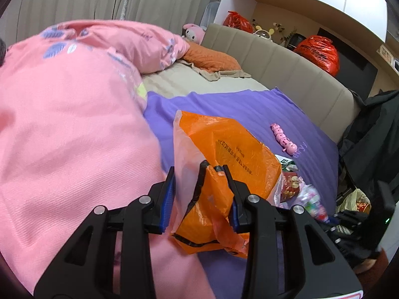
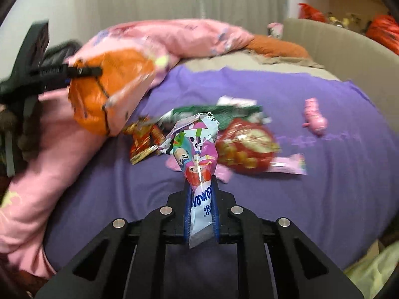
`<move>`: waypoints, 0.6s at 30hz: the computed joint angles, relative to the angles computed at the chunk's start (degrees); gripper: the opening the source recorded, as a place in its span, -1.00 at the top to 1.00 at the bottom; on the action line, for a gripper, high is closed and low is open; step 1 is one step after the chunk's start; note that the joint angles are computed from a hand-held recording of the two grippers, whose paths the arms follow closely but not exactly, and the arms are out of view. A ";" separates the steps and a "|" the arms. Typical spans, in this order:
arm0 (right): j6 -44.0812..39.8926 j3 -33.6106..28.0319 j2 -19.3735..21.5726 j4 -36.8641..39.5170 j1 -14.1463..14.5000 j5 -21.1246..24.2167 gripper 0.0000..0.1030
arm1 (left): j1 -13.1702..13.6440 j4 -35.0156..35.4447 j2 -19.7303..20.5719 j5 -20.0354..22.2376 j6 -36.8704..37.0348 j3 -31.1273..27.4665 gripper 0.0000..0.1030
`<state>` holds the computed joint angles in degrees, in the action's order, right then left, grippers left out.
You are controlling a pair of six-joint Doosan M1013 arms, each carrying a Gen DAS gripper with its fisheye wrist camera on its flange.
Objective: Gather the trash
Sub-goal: 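Grasp the white-pink snack wrapper with the right gripper while the left holds the orange bag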
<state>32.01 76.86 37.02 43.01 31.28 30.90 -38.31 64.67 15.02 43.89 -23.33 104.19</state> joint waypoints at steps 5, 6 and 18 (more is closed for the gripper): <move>-3.59 3.55 -3.42 5.55 -2.38 -3.23 0.72 | -1.71 0.86 1.27 3.31 4.15 -3.52 0.36; -4.83 4.22 -4.05 6.93 -2.88 -3.82 0.72 | -2.14 1.17 1.64 4.12 5.25 -4.50 0.36; -28.95 14.85 -13.07 34.21 -10.43 -9.18 0.72 | -5.44 -0.71 8.11 2.09 20.91 -18.74 0.39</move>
